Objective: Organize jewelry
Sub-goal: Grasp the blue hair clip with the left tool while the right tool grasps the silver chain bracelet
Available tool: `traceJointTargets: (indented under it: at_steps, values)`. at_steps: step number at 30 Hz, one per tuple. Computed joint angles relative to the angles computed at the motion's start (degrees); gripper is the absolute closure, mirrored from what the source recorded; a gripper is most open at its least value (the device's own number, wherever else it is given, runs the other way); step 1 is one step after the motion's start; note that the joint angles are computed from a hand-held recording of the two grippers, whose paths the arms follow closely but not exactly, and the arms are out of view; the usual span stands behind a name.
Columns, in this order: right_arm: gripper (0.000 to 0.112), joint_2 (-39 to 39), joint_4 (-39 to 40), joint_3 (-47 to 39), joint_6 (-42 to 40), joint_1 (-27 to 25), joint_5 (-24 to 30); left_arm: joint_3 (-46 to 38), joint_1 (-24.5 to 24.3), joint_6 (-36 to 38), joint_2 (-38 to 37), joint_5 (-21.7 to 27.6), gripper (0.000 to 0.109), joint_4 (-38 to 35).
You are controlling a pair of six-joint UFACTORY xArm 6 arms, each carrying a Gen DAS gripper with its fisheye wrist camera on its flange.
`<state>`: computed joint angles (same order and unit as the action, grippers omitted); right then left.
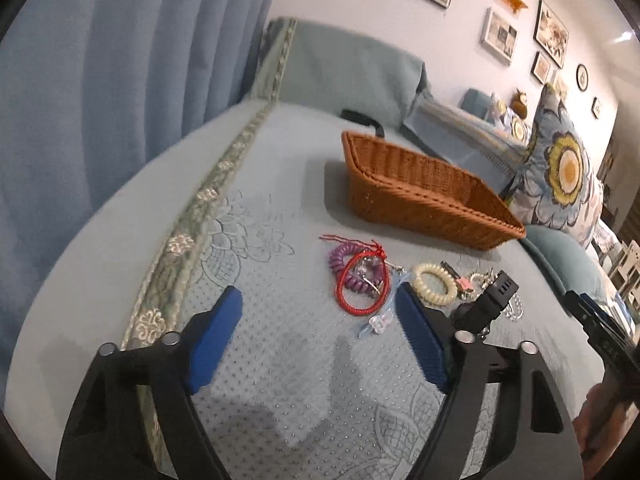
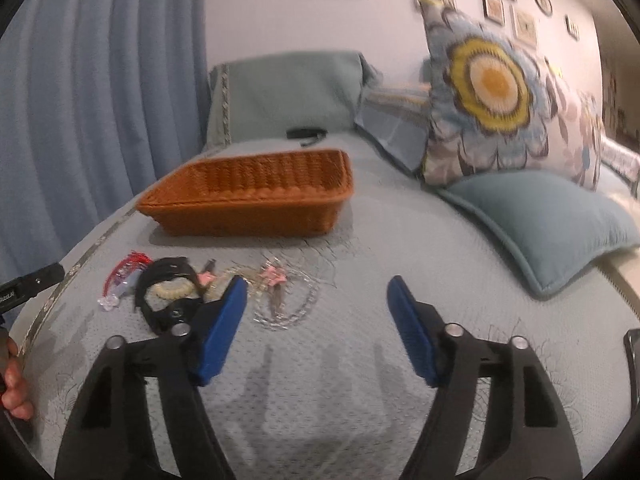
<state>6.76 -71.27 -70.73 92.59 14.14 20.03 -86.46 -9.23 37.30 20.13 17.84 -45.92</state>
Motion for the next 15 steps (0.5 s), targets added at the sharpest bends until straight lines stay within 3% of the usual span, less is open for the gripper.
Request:
traceJointTargets:
  at_steps: [2,5,7,15]
  values:
    - [0.058,0.92,7.57,0.08,-6.82,-1.68,-3.46,-1.2,-0.13,2.03,0.54,2.29,0.039,-0.17]
    - [0.069,2.53,17.83,-0.87,-17.39,-2.28,-3.59,-2.71,-1.1,1.47,1.55,5.11,0.049,5.13]
    - [0.069,3.9,24.05,-1.97,-24.05,-2.34,-3.68,-4.15,-1.48,-0.45,2.64,7.39,0.058,8.39]
    - [0.074,13.49,41.05,-14.2,-43.72,-1.23,4.6,-11.12,-0.23,-5.07,7.59,18.05,0.063,9.6]
